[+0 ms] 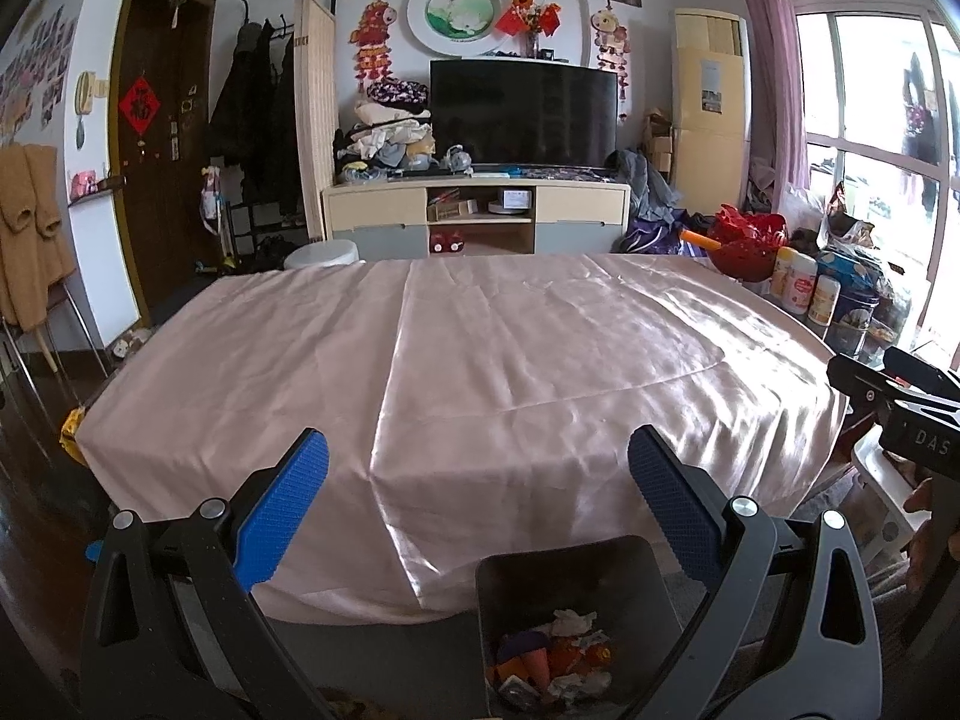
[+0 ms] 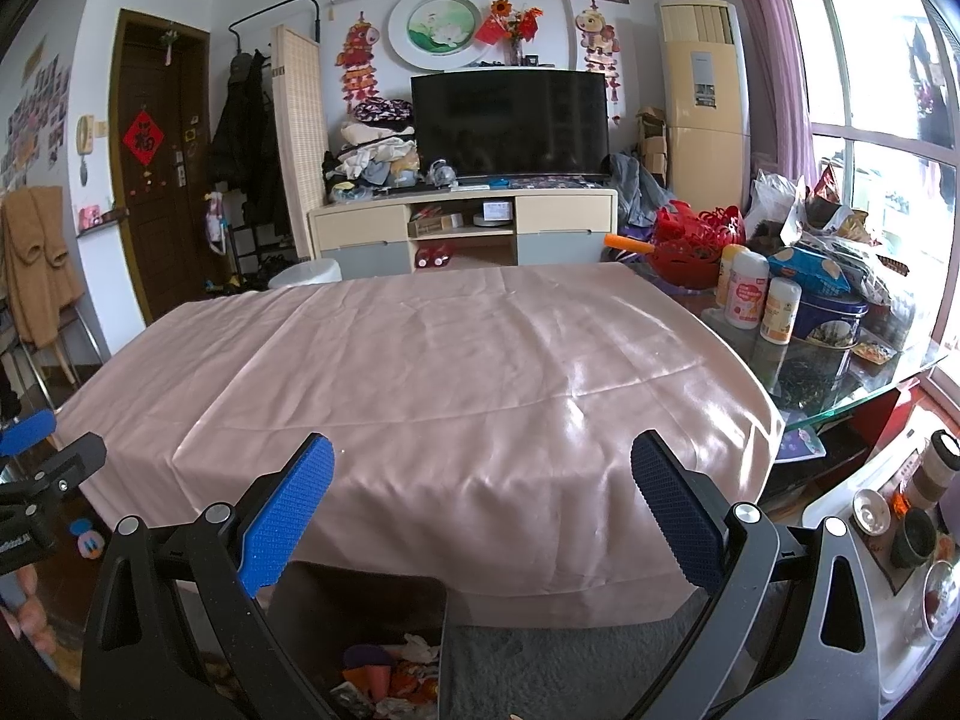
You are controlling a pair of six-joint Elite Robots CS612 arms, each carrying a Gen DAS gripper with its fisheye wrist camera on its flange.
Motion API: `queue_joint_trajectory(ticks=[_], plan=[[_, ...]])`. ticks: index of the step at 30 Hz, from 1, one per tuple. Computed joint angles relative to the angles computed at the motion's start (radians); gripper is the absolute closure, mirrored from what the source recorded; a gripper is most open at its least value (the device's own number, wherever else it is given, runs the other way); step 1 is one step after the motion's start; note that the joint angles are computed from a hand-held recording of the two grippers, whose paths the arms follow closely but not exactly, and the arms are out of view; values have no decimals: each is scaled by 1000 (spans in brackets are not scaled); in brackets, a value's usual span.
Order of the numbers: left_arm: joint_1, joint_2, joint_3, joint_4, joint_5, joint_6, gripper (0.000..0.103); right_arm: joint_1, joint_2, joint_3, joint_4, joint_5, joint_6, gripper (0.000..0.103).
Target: Collect trash
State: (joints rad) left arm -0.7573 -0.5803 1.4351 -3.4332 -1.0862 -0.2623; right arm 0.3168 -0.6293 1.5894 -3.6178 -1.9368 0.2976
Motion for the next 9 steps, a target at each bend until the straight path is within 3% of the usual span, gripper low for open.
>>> queue_joint_trajectory(ticks=[9], plan=[[-3, -4, 0, 17, 16, -7, 8, 1, 3, 0, -2, -1, 1, 3]])
